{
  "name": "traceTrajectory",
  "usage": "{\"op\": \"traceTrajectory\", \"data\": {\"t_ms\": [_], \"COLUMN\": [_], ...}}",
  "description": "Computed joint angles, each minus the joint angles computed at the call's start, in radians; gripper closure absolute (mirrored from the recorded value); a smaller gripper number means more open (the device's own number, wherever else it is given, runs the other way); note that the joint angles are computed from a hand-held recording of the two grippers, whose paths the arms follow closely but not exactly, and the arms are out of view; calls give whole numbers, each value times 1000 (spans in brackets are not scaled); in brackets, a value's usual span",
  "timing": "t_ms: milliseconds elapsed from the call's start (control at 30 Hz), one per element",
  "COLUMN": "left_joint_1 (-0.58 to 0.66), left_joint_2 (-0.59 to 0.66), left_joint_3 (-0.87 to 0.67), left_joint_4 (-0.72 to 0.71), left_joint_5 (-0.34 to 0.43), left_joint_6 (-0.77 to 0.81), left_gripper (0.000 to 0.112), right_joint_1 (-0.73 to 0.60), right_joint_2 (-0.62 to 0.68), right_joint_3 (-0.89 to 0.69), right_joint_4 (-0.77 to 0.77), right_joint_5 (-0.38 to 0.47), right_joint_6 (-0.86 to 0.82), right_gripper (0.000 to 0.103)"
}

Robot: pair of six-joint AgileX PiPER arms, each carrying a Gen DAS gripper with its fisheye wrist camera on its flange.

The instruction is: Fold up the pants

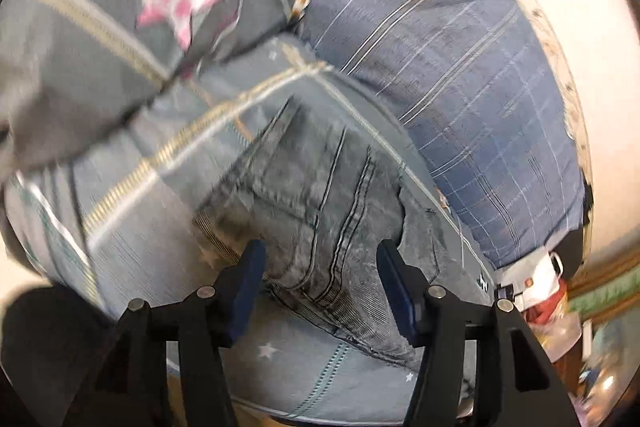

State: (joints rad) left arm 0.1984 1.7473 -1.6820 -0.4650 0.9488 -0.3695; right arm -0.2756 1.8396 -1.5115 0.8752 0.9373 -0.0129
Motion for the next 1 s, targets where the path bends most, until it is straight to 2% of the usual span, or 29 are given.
{"op": "traceTrajectory", "data": {"t_ms": [67, 267, 333, 367, 467, 533, 633, 867, 1000], "left_joint_1": [-13, -3, 11, 9, 18, 21, 16, 23, 28], "left_joint_2": [31, 89, 116, 128, 138, 129, 147, 196, 187], "left_joint_3": [-12, -53, -82, -91, -108, -121, -200, -349, -257], "left_joint_4": [-9, 12, -6, 1, 22, 44, 97, 159, 157], "left_joint_5": [25, 24, 50, 61, 85, 97, 117, 169, 161], "left_joint_6": [-31, -120, -125, -138, -152, -157, -156, -144, -98], "left_gripper": [53, 55, 74, 87, 104, 106, 107, 108, 107], "right_joint_1": [21, 36, 34, 33, 21, 21, 34, 49, 36], "right_joint_2": [44, 76, 90, 100, 104, 109, 128, 54, -2], "right_joint_3": [-9, -4, -4, -15, -6, -33, -98, -175, -147], "right_joint_4": [-7, -16, -9, -15, -2, -32, -113, -258, -324], "right_joint_5": [-21, -65, -62, -55, -54, -49, -24, -56, -62], "right_joint_6": [38, 73, 68, 74, 67, 77, 107, 151, 126], "right_gripper": [33, 33, 34, 34, 38, 71, 85, 88, 88]}}
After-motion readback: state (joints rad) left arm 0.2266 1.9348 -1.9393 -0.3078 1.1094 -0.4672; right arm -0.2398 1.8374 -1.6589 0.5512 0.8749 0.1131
